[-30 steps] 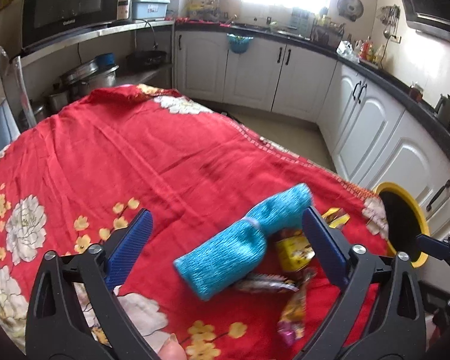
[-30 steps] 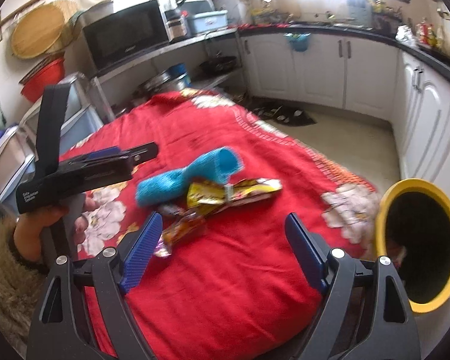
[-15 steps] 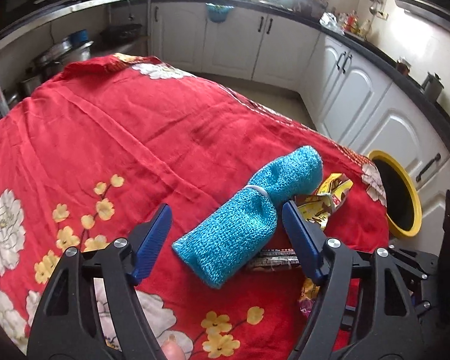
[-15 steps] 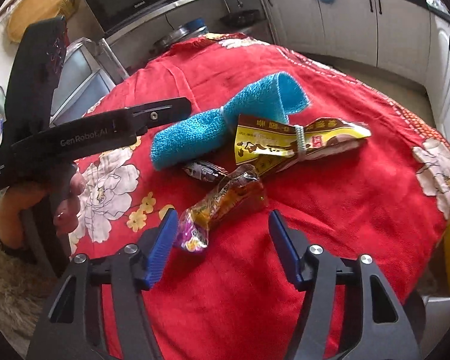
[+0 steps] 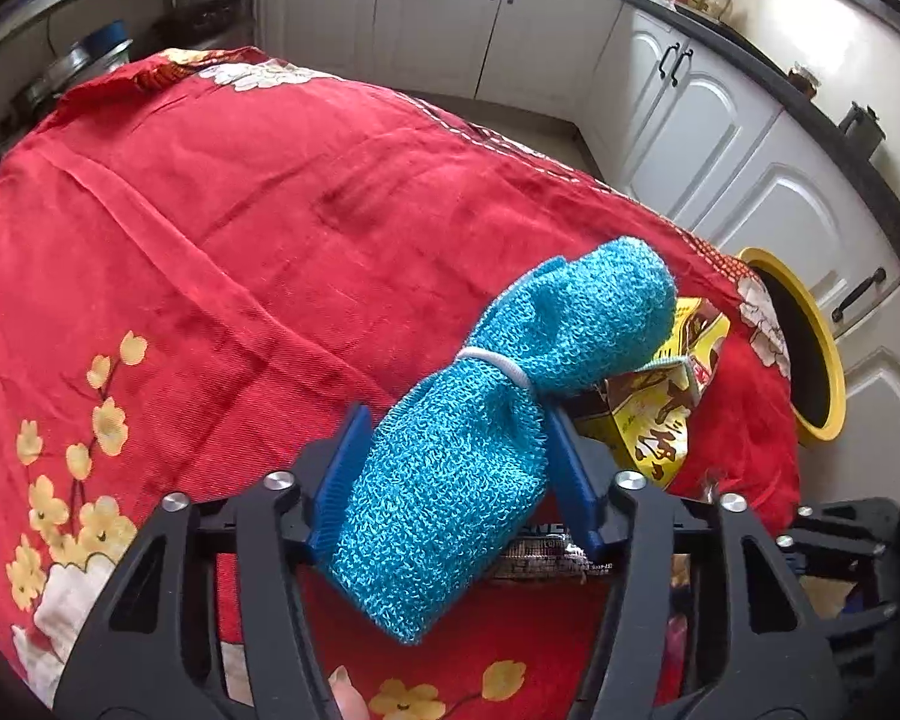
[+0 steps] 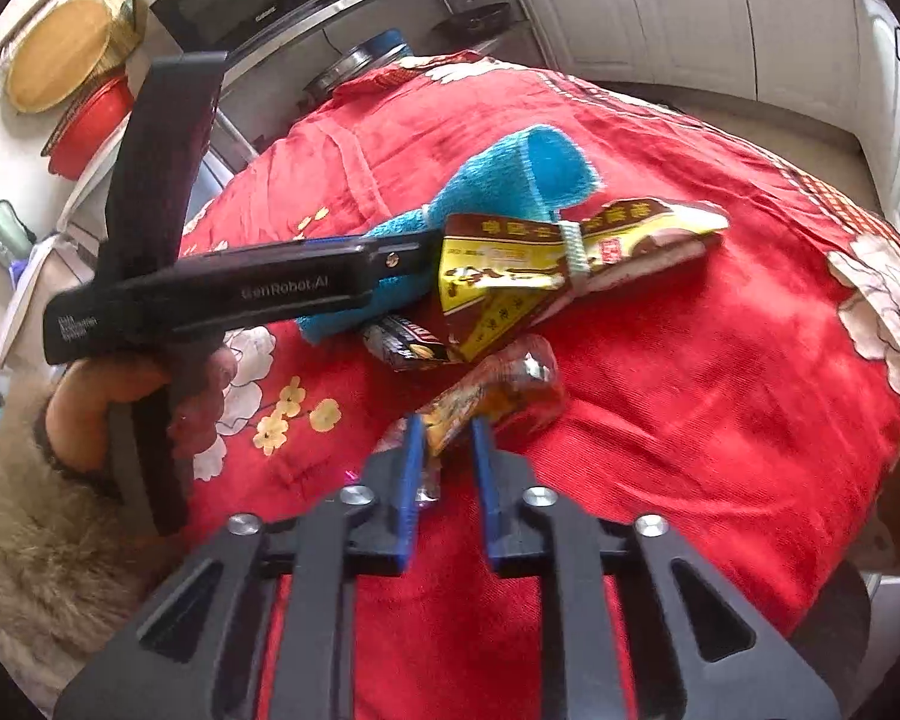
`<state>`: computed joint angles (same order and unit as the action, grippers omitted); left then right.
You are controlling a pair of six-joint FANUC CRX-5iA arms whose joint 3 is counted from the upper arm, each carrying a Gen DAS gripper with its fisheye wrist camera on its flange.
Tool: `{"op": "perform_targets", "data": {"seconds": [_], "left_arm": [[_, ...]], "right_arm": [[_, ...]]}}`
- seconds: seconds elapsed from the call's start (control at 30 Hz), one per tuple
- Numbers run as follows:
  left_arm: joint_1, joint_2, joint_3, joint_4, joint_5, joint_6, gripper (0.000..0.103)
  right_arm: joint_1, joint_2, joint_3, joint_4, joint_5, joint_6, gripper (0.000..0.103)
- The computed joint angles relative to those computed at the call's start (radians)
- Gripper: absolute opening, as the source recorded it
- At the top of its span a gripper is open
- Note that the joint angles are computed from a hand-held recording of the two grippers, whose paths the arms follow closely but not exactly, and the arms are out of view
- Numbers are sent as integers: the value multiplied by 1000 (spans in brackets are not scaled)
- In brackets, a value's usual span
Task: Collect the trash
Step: 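Grasp the blue scrubber cloth with the left tool while the right tool grasps the brown wrapper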
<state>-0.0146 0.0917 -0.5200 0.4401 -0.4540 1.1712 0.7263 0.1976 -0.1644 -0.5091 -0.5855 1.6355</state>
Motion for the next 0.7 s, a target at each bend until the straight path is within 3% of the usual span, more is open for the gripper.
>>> {"op": "perform_targets", "data": {"seconds": [0.13, 0.27, 0.7], "left_arm": [[-15, -14, 14, -89, 2, 61, 29], [-23, -31, 13, -133, 10, 113, 19], [-7, -175, -63, -176, 86, 283, 17]], "right_arm": [[-43, -19, -7, -73, -23, 42, 11], [-50, -39, -25, -65, -10, 32, 10], [-68, -103, -75, -31, 42, 35, 8]]}}
